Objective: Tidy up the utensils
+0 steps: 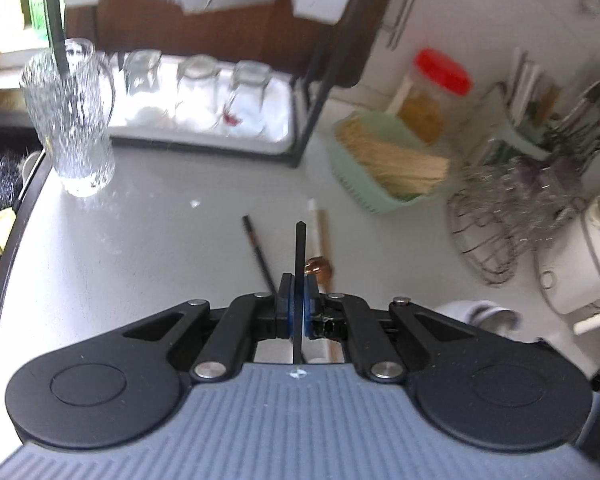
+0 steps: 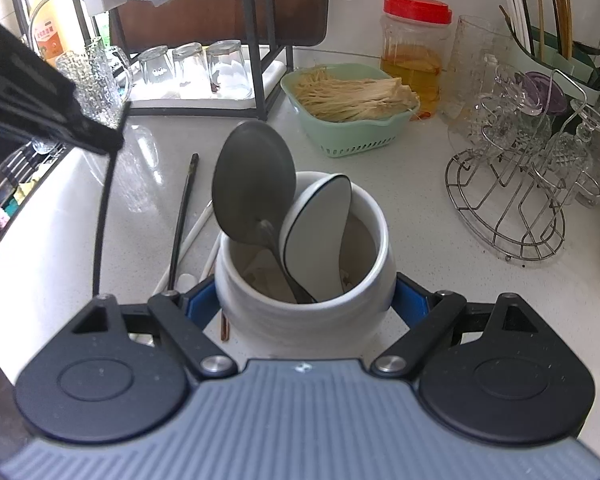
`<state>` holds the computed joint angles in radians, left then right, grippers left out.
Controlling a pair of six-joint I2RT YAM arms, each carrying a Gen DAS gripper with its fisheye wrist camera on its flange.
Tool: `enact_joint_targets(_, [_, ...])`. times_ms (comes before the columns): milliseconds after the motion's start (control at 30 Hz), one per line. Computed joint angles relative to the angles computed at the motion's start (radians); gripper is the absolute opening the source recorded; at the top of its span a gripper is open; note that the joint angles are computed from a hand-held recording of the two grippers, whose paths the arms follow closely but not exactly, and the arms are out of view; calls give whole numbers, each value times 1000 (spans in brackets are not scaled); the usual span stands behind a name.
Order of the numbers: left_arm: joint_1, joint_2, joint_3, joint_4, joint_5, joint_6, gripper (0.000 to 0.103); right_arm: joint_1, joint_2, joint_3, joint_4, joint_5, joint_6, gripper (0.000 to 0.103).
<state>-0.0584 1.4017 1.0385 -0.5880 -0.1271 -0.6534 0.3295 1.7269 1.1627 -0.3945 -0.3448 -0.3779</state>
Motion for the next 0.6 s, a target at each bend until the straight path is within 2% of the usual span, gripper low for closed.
enact_joint_targets(433, [-132, -144, 53, -115, -29, -44, 5, -9, -2, -10, 14, -20, -12, 91])
enact_joint_targets(600, [-160, -157, 106, -157, -42, -2, 5, -11, -9, -25, 33, -26, -9, 91])
